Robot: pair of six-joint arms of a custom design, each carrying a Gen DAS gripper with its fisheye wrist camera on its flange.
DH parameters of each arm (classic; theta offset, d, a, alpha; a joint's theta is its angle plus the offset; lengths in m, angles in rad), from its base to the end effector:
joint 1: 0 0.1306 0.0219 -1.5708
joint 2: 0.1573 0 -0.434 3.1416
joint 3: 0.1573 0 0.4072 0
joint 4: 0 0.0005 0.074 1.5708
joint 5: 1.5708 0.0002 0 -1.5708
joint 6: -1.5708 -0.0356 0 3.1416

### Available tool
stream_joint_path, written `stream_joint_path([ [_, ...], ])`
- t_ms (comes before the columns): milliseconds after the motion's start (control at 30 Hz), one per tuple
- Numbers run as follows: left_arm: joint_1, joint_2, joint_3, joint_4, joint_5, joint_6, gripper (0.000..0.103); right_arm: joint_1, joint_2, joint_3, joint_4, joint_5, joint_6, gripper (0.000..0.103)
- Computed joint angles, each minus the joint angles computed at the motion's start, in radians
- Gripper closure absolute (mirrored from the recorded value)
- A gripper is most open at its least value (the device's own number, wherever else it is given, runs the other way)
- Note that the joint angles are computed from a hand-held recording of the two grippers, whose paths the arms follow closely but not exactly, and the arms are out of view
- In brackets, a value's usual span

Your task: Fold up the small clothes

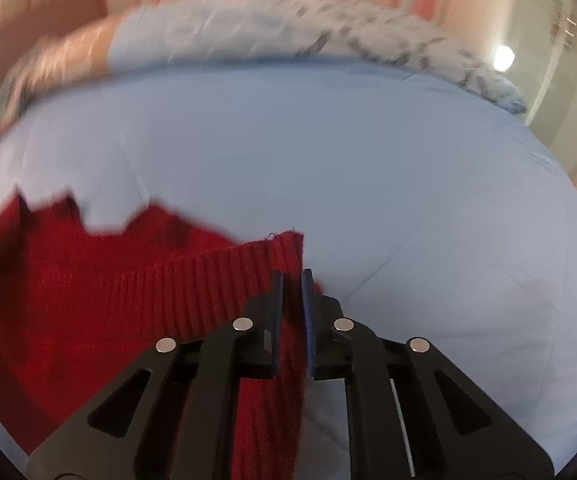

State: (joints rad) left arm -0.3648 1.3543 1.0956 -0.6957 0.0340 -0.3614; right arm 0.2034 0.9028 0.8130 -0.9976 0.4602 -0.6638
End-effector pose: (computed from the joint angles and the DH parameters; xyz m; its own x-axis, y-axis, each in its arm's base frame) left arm 0.4226 -0.1632 0.3701 -0.5805 0.6000 -0.5506 0.6202 0.7638 0.1785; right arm 0.2622 0.0374 0.3789 -0.6700 0.4255 -0.6084 0.5510 0.8342 -0.0234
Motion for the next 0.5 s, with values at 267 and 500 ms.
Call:
stream_joint_path([
  [267, 0.005, 0.005, 0.020, 0.002, 0.063, 0.032, 0.062, -0.248, -0.064, -0.106, 0.070, -0.260, -0.105, 0.101],
  [500, -0.011, -0.013, 0.006, 0.015, 0.054, 0.012, 0.062, -0.062, -0.111, -0.029, 0.110, -0.251, 0.027, 0.051],
])
